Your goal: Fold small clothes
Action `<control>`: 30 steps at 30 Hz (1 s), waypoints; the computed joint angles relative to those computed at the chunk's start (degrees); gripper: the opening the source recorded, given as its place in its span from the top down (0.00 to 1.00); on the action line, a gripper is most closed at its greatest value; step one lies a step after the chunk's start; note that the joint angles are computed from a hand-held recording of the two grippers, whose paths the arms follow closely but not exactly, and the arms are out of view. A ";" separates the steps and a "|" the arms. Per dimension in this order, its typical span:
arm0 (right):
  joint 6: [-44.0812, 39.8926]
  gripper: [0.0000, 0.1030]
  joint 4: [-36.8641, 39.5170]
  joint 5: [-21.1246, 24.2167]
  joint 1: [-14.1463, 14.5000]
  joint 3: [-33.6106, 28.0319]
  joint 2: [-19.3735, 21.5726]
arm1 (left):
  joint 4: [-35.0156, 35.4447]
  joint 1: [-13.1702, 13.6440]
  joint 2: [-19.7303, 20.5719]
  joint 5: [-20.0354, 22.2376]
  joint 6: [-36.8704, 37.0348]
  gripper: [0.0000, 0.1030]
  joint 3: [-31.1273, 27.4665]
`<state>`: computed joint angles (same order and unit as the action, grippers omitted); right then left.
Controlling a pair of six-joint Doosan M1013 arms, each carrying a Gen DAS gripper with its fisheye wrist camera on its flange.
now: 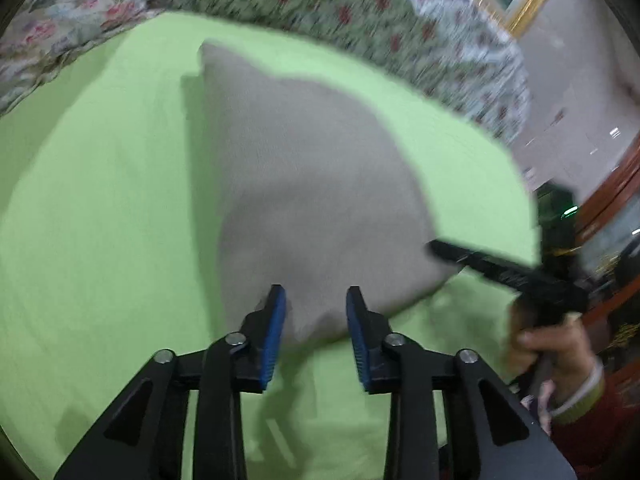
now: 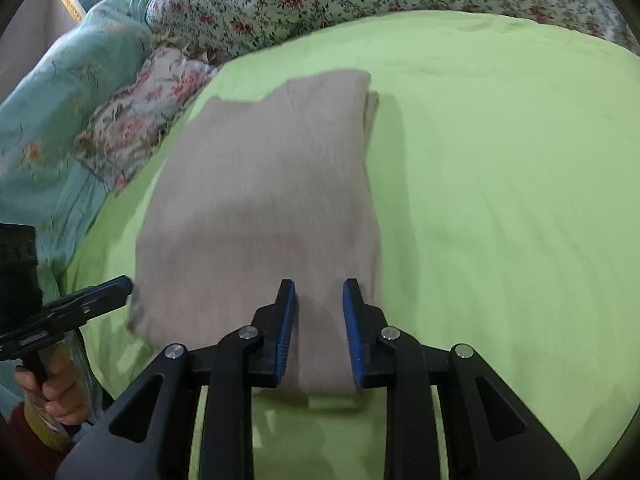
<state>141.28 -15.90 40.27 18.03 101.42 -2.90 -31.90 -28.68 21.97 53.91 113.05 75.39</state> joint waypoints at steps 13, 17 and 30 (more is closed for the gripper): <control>8.86 0.75 -10.52 5.38 4.71 0.05 0.04 | 2.90 -0.35 -0.50 -0.60 -5.57 0.69 1.53; 11.05 0.71 -9.66 7.08 5.77 0.40 -1.12 | 4.70 -0.45 -1.76 -1.47 -8.80 0.43 2.69; 20.04 0.40 -12.12 9.10 12.15 4.04 -6.46 | 22.64 -3.33 -8.94 -7.67 -15.47 0.18 9.89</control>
<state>161.31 -28.02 49.37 30.18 105.46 -9.36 -9.26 -32.00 13.02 46.24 97.58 85.28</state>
